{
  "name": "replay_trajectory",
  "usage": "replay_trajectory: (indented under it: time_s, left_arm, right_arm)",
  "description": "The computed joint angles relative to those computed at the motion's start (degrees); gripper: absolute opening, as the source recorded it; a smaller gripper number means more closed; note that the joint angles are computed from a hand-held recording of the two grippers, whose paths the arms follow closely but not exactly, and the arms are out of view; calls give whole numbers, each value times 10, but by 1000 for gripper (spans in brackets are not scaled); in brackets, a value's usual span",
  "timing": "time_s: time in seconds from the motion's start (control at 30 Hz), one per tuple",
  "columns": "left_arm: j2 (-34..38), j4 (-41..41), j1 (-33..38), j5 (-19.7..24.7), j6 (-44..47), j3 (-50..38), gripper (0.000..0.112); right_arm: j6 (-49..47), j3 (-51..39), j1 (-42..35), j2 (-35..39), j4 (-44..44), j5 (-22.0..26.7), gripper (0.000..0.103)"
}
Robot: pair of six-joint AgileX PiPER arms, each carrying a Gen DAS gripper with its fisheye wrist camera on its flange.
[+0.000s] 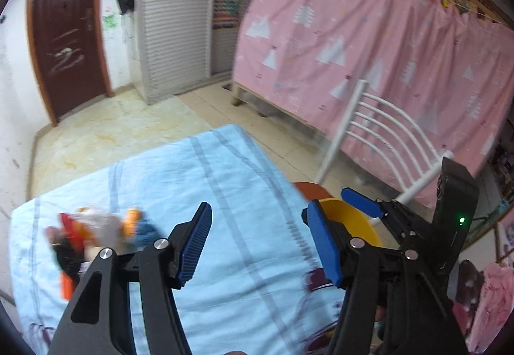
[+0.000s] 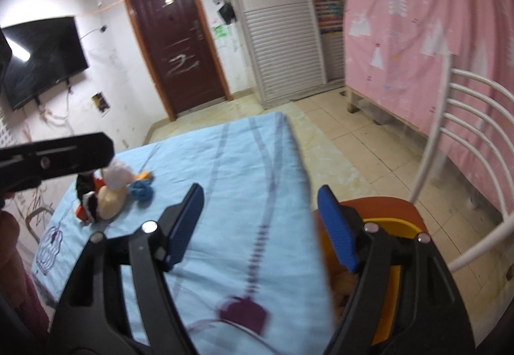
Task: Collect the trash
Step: 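Move both tools back over the bedsheet toward the remaining clutter, then grasp the orange box with the left tool while the right tool grasps the blue yarn ball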
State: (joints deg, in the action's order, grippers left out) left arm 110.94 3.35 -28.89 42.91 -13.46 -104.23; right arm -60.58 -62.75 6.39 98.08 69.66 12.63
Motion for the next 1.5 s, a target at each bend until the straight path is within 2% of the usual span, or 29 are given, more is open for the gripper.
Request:
replay_trajectory:
  time_s: [0.17,0.37,0.57,0.73,0.93,1.4,1.47,1.5]
  left_arm:
    - [-46,9,51,-21,1,69,54]
    - [-82,-3,114,-43,31,123,54]
    - [-109,-25,177,-65,74,178,54]
    - [-116,-57,225,-73,131,217,54]
    - [-106,-111,273,-76,212,244,54]
    - [-30,-93,287,-81,247,221,53]
    - [-21,-82,284,-84,242,216,50]
    - [-16,-79,284,-82,241,211,43]
  right_arm:
    - [154,-59,61,38,-152,-7,70]
    - [364,-131,119,75,-365,8,70]
    - [489,-187,152,108,-500,33,70]
    - [543,-232,168,138,-555,60,70]
    - [564,-278,182,172,-577,86,70]
    - [577,-382,194,247,-595,153,70]
    - [582,-400,195,261,-603,165,70]
    - [585,-405,196,264,-606,168,70]
